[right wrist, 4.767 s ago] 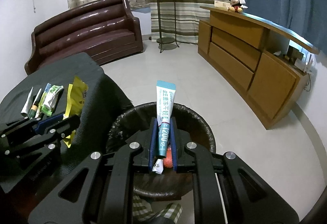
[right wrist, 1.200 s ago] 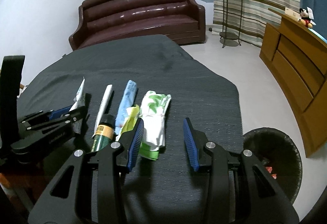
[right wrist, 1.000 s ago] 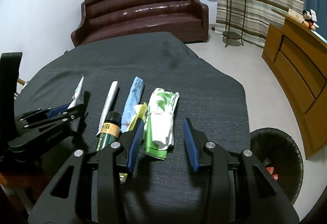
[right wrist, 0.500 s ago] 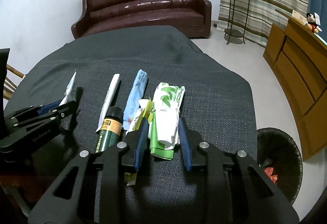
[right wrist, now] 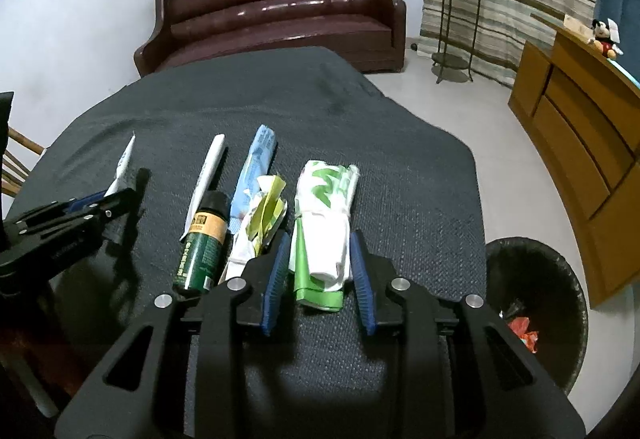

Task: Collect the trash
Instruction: 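Lift both held items and carry them over the bin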

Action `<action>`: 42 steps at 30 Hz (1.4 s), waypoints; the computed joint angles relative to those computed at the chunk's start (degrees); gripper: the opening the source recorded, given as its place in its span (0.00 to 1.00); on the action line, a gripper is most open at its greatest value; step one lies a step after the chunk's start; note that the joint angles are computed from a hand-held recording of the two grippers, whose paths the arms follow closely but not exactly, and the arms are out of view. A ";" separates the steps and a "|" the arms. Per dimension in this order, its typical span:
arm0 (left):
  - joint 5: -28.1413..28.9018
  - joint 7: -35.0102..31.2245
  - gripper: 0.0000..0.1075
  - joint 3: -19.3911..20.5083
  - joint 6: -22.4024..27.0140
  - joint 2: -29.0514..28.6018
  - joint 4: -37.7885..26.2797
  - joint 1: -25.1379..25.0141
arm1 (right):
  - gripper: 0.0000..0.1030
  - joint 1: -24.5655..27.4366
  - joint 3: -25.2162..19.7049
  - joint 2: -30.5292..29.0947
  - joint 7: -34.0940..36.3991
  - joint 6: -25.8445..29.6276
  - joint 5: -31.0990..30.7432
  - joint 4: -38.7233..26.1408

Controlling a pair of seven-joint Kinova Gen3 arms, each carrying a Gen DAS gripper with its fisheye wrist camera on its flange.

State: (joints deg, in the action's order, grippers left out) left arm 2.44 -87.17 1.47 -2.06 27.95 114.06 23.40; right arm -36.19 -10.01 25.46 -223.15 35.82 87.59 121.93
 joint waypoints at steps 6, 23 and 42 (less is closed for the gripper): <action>0.15 -0.04 0.29 -0.01 0.07 -0.23 0.24 0.08 | 0.31 0.55 0.46 0.46 0.80 -1.20 -0.85 -0.77; 1.73 -0.37 0.29 -1.65 -2.58 -2.80 4.26 4.41 | 0.27 -3.48 -1.79 -2.39 -6.35 6.23 0.36 4.43; 16.92 -13.16 0.29 -6.78 -11.32 -5.30 8.79 22.94 | 0.27 -10.91 -6.89 -9.65 -19.42 20.38 -9.16 17.49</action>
